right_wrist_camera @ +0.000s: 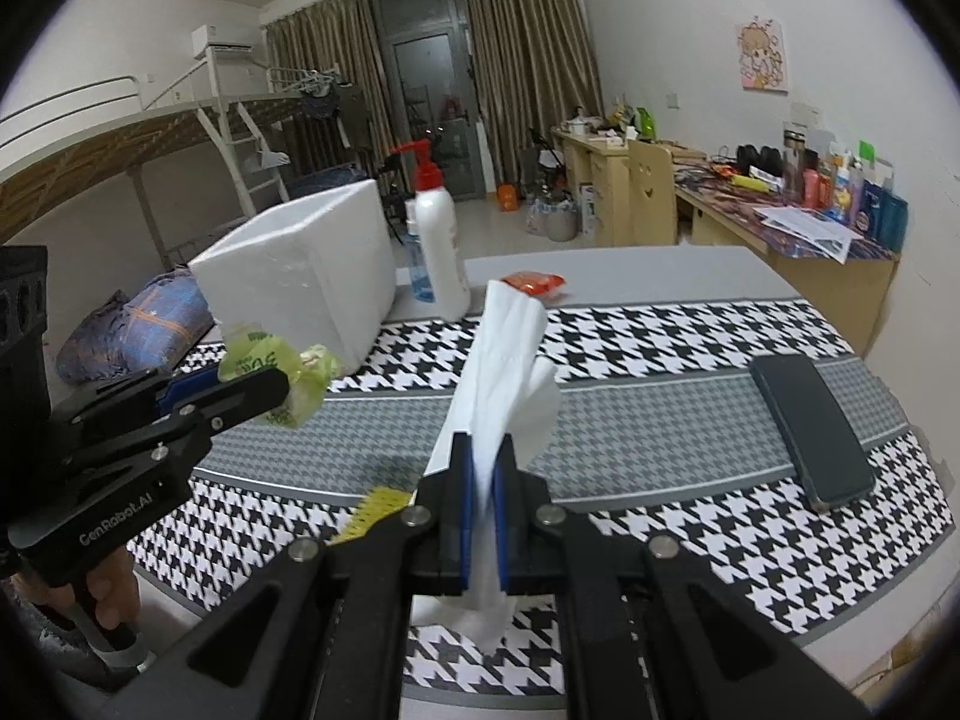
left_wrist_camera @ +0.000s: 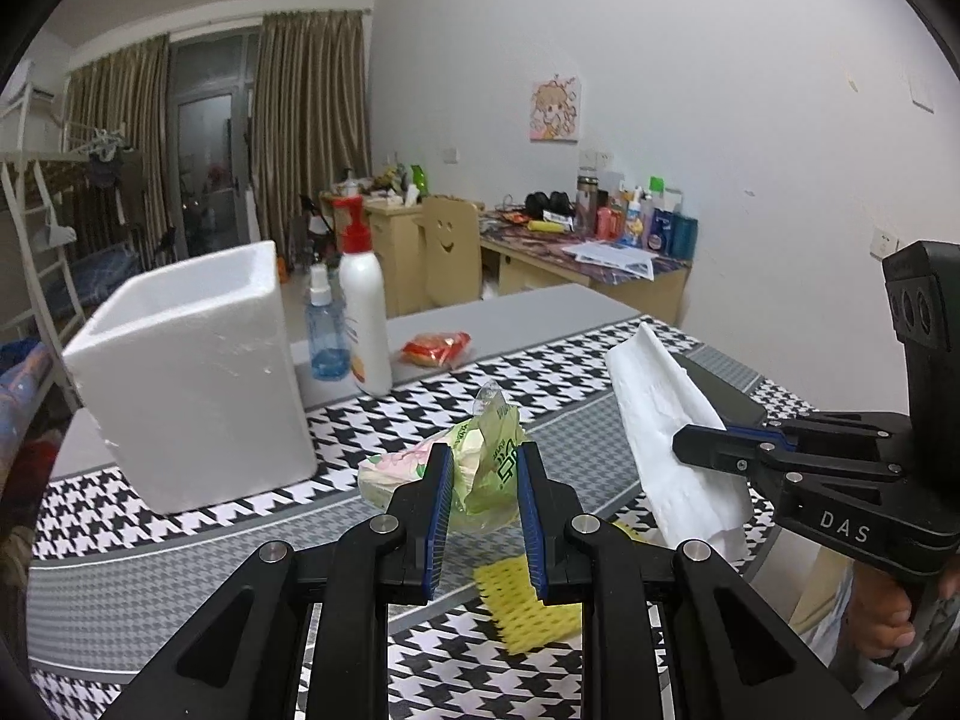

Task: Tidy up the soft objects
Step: 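Carry the soap and tissue in both grippers over the white foam box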

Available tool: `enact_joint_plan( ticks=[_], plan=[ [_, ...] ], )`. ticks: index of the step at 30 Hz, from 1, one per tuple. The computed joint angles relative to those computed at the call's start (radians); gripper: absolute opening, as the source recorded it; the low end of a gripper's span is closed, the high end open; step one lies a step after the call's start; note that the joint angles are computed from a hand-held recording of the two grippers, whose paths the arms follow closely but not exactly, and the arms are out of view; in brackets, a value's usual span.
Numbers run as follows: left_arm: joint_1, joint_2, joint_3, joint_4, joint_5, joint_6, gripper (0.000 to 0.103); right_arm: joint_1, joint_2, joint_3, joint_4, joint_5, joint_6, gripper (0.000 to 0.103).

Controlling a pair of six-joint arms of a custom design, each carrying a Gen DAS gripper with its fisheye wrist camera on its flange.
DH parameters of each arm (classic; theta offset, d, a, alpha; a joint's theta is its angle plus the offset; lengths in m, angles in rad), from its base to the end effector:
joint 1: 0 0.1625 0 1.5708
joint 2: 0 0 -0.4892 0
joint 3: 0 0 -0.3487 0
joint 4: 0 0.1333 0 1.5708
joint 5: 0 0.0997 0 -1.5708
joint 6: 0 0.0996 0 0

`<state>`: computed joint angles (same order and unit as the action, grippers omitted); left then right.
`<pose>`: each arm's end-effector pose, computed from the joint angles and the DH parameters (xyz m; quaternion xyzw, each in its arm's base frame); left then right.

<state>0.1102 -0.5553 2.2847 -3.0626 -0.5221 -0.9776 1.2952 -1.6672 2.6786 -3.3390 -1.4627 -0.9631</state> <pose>-0.4190 -0.2673 0.0043 0.2632 0.8204 -0.4313 0.2676 0.0628 -0.3071 0.3503 0.3315 -0.8669 0.3295 0.1733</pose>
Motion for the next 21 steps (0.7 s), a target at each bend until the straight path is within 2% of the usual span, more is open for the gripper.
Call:
enact_joint_plan(
  ticks=[21],
  plan=[
    [-0.047,-0.081,0.029,0.208,0.056,-0.182,0.023,0.064,0.029,0.013,-0.060,0.010,0.006,0.009]
  ],
)
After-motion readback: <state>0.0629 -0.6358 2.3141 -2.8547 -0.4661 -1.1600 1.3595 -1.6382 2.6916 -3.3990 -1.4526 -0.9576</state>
